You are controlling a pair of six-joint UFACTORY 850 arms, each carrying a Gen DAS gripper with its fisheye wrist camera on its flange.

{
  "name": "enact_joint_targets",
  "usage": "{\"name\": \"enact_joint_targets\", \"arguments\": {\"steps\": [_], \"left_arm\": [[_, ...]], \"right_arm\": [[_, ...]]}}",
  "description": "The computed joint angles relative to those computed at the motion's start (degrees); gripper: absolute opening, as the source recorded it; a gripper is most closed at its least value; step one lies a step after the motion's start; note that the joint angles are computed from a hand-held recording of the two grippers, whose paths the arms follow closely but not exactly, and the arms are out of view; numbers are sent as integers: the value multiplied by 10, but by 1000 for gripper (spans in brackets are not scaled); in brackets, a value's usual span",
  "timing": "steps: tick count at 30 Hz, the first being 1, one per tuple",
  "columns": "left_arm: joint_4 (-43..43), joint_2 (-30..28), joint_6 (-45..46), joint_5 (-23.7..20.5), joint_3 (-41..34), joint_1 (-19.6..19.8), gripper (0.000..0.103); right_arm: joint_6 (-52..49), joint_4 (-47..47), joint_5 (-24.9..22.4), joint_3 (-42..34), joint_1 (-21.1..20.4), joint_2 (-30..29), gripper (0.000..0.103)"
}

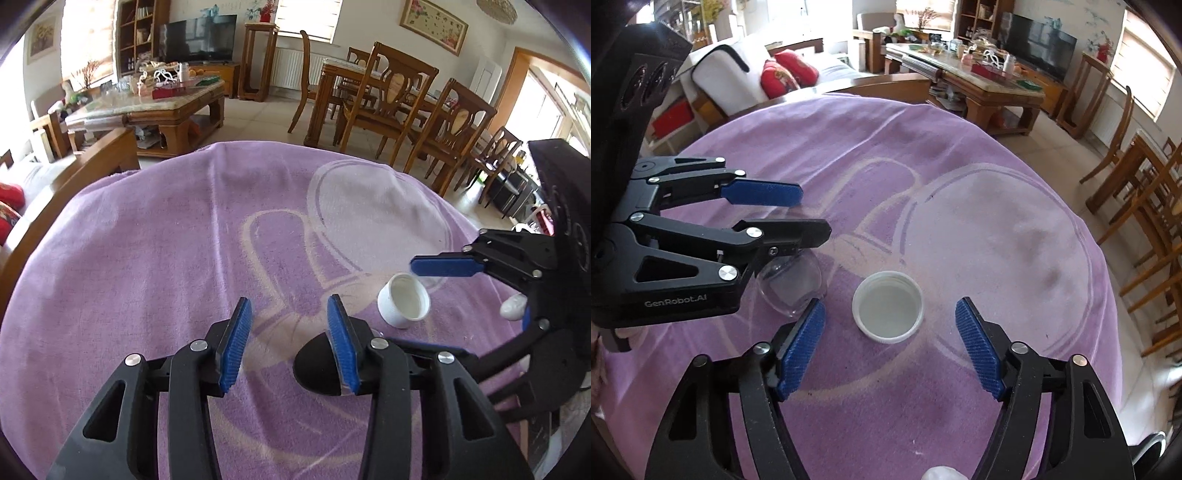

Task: Collect trash
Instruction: 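Grasp the clear black-based cup with the left tool while the right tool grasps the white lid, then carry the cup and lid over the black bin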

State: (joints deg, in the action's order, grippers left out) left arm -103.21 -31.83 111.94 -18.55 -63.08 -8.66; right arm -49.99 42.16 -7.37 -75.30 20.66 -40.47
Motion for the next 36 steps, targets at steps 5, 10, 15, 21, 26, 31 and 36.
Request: {"name": "enact_joint_targets", "arguments": {"steps": [5, 10, 15, 21, 26, 31, 36], "left_arm": [[5, 15, 17, -32, 16, 5, 45], [1, 23, 94, -23, 30, -12, 45], [-87, 32, 264, -6, 55, -35, 54], [-29, 21, 231, -14, 48, -41, 50], [-19, 15, 206, -25, 42, -36, 47], [-28, 14, 182, -42, 36, -22, 46], [-193, 42, 302, -76, 71, -26, 46]], "right_arm": [[-96, 100, -7, 1, -4, 2, 37], [-72, 94, -15, 1, -10, 4, 36], [-174, 204, -13, 34, -19, 30, 36], [-395, 436, -14, 83, -23, 68, 36], [-542, 596, -18, 131, -25, 105, 36], [-749, 829, -43, 197, -33, 160, 36], [-896, 1010, -98, 276, -50, 227, 36]]}}
